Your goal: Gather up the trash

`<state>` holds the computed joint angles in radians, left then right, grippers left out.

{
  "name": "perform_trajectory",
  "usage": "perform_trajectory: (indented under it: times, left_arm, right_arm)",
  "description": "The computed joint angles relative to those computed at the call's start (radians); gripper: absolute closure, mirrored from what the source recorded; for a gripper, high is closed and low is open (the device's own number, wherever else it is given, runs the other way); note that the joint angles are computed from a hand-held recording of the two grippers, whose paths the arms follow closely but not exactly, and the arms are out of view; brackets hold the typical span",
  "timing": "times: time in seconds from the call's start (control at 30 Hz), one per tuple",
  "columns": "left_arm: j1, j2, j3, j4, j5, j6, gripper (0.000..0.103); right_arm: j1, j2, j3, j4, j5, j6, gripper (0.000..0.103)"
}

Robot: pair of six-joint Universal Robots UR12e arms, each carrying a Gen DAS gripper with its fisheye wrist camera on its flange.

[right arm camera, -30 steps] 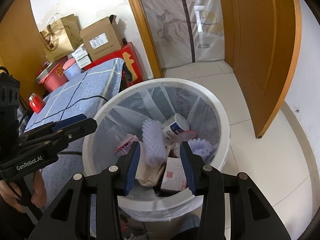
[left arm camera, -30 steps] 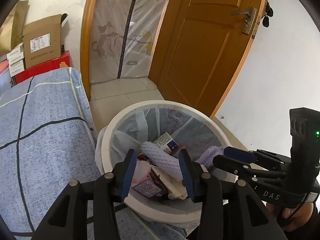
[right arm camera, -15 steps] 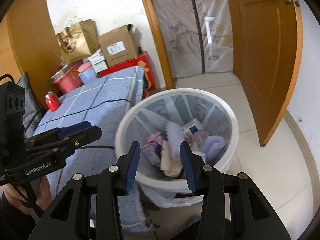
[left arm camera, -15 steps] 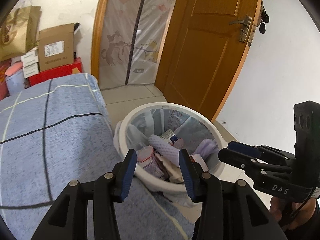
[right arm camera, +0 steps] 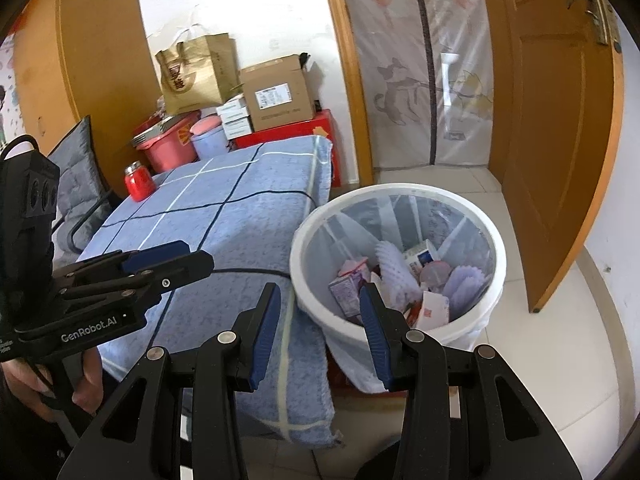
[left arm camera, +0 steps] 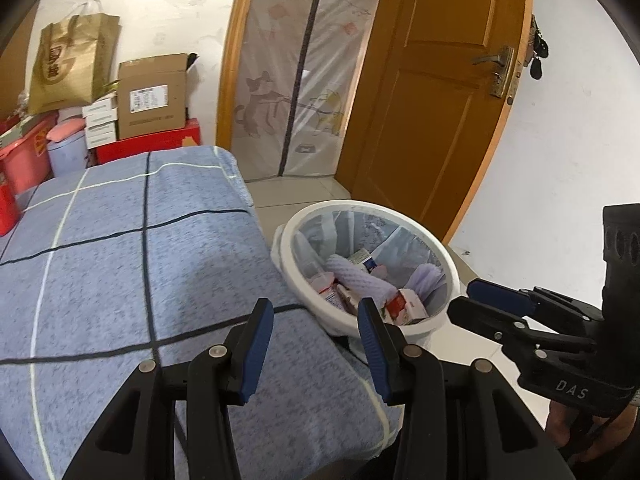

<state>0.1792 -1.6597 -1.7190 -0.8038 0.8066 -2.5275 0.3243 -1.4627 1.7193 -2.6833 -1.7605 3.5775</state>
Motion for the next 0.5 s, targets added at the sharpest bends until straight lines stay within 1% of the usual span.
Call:
perform_trajectory:
  times: [0.27, 0.5]
  left_arm:
    - [0.023, 0.029, -0.035, 0.020, 0.004, 0.001, 0.059]
    - [0.030, 0.046, -0.056, 0.039, 0.012, 0.008, 0.059]
  right_arm:
    - [0.014, -0.011, 0.013, -0.014, -0.004, -0.012, 0.061]
    - [0.023, -0.018, 0.022, -0.017, -0.005, -0.012, 0.061]
